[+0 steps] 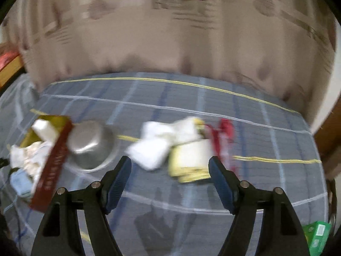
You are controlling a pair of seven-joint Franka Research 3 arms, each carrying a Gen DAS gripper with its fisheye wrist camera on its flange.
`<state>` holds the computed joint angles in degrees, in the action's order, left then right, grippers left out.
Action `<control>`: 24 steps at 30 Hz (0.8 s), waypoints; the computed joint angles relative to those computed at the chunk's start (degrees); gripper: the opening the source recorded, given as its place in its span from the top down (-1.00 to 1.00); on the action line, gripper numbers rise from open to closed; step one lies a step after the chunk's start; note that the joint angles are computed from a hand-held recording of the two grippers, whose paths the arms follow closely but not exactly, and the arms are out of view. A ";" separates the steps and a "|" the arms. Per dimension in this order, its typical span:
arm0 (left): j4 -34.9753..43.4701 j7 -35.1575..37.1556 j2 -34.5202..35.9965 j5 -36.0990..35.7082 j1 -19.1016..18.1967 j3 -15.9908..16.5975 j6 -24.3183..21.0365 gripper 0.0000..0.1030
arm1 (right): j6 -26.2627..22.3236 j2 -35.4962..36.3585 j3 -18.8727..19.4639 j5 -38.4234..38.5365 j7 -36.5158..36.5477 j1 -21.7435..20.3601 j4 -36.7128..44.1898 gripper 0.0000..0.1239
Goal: Organize soft objects
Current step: 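Grasp the red-and-white cloth with the right gripper while the left gripper grasps the white towel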
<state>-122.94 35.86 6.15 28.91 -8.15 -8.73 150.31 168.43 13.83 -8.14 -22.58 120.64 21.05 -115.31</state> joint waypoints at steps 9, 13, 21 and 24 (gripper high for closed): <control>2.37 0.50 0.64 1.01 -1.32 -0.87 -1.17 0.03 | -2.55 5.66 -1.10 3.08 -4.02 -3.38 4.60 -0.16; 5.64 2.10 2.41 1.79 -2.92 -1.53 -4.10 0.03 | -3.60 8.63 -1.54 5.14 -7.21 -3.81 7.33 0.11; 16.75 9.55 9.58 -1.41 -6.14 -3.26 -5.40 0.03 | -1.90 9.90 -3.12 9.44 -10.69 -4.39 7.01 0.29; 23.23 13.34 14.06 -3.04 -8.09 -3.89 -6.19 0.03 | -1.79 10.54 -1.22 12.78 -13.95 -6.36 7.10 0.35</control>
<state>-99.70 49.20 20.20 25.87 -16.24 -12.62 144.12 166.63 24.37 -9.36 -9.81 106.69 14.69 -108.20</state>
